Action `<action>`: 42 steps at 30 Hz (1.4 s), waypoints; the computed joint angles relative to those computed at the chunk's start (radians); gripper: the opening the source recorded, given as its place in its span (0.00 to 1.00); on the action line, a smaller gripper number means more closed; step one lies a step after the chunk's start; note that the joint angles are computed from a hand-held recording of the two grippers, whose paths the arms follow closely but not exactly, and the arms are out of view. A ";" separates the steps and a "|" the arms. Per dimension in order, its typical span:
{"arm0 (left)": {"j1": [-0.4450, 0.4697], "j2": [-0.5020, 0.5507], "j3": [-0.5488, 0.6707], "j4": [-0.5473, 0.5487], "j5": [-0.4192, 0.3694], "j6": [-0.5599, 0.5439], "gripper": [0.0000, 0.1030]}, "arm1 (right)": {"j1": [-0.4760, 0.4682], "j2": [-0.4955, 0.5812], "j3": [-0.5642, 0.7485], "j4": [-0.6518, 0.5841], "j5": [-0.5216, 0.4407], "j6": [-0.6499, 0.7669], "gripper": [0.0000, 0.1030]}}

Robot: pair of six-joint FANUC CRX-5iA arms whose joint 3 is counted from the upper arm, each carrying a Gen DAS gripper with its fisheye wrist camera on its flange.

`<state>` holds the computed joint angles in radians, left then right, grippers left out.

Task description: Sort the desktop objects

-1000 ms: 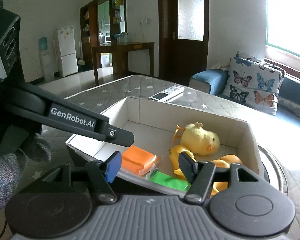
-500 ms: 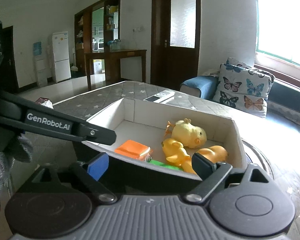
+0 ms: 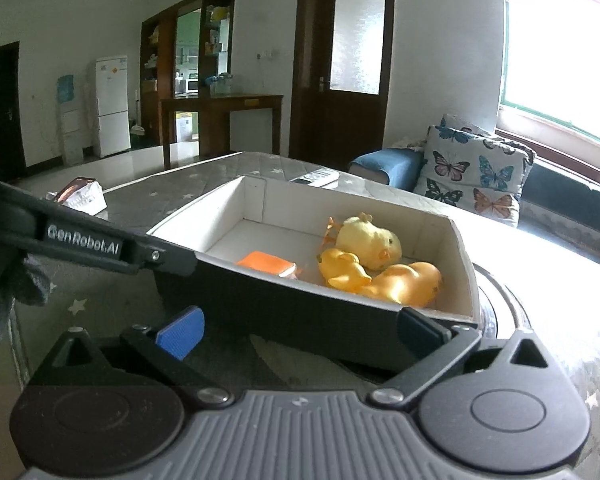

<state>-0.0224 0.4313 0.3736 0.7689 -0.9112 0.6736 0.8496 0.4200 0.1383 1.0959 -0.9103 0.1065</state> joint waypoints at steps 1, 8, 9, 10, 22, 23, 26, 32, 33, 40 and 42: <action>-0.004 -0.012 -0.020 -0.008 0.022 -0.011 0.29 | 0.000 -0.002 -0.011 0.017 -0.001 -0.025 1.00; -0.011 -0.048 -0.081 -0.050 0.069 -0.032 0.29 | -0.001 -0.023 -0.068 0.058 -0.011 -0.173 1.00; -0.012 -0.054 -0.091 -0.054 0.077 -0.036 0.29 | 0.001 -0.025 -0.073 0.060 -0.015 -0.184 1.00; -0.013 -0.059 -0.100 -0.058 0.083 -0.040 0.29 | 0.003 -0.025 -0.076 0.062 -0.020 -0.193 1.00; -0.016 -0.107 -0.177 -0.064 0.109 -0.075 0.29 | 0.029 -0.041 -0.113 0.084 -0.039 -0.273 1.00; -0.017 -0.114 -0.188 -0.063 0.117 -0.082 0.29 | 0.031 -0.040 -0.111 0.081 -0.044 -0.272 1.00; -0.019 -0.133 -0.219 -0.058 0.138 -0.102 0.29 | 0.042 -0.040 -0.111 0.077 -0.055 -0.275 1.00; -0.018 -0.155 -0.248 -0.060 0.155 -0.109 0.29 | 0.055 -0.043 -0.117 0.078 -0.066 -0.288 1.00; -0.019 -0.161 -0.256 -0.062 0.164 -0.110 0.29 | 0.056 -0.044 -0.118 0.079 -0.067 -0.289 1.00; -0.023 -0.195 -0.301 -0.067 0.210 -0.127 0.29 | 0.073 -0.045 -0.121 0.079 -0.095 -0.295 1.00; -0.024 -0.200 -0.306 -0.074 0.214 -0.122 0.29 | 0.076 -0.046 -0.122 0.076 -0.099 -0.295 1.00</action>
